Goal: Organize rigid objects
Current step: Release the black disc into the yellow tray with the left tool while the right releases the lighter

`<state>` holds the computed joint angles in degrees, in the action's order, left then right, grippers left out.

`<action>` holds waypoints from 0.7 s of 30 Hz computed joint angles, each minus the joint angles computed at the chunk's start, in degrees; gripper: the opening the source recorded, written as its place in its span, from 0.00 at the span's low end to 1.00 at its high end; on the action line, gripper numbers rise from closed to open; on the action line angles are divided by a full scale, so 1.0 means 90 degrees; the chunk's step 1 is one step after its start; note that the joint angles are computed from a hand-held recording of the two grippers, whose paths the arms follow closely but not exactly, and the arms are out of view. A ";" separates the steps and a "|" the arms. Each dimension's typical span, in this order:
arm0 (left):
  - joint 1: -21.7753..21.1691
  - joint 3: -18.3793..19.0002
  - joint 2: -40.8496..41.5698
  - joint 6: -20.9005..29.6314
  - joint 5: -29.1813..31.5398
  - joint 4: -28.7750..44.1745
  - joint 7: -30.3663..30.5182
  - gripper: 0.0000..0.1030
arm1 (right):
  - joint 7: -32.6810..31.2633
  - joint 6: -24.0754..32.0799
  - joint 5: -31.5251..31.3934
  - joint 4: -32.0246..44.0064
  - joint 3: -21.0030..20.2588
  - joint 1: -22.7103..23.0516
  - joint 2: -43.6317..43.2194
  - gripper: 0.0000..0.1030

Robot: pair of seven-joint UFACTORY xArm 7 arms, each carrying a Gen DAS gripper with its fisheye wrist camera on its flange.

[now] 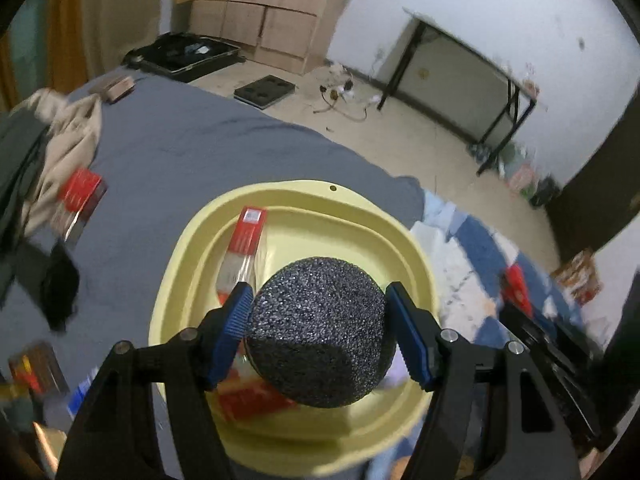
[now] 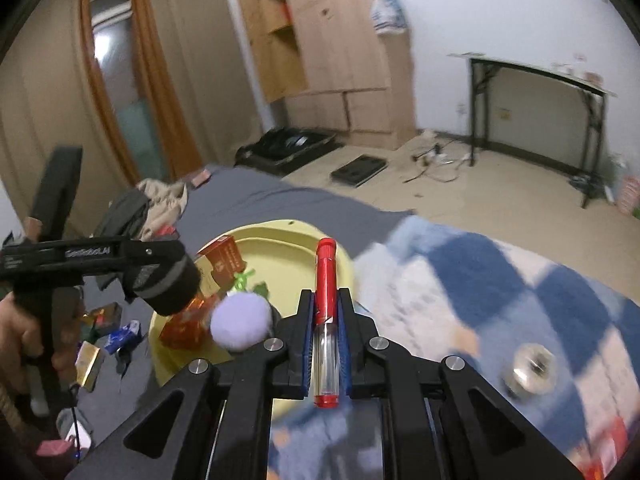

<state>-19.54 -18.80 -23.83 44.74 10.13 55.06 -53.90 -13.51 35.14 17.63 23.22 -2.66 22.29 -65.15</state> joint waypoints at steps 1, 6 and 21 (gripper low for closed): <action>0.0079 -0.0007 0.0109 -0.0060 0.0116 0.0036 -0.0010 0.67 | -0.0080 -0.0196 0.0001 0.0159 0.0033 0.0121 0.0495 0.10; -0.0075 0.0390 0.0239 -0.1235 -0.0472 -0.0342 0.0210 0.67 | -0.0730 -0.0895 -0.0140 0.1080 0.0064 0.0456 0.2679 0.10; 0.0047 0.0108 0.0862 -0.0917 0.0356 -0.0100 -0.0022 0.68 | -0.2114 -0.0441 0.0447 0.2713 0.0505 0.0254 0.5153 0.10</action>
<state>-19.11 -17.83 -16.08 36.48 13.34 54.16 -54.10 -32.54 31.16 21.65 47.64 1.88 24.58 -18.77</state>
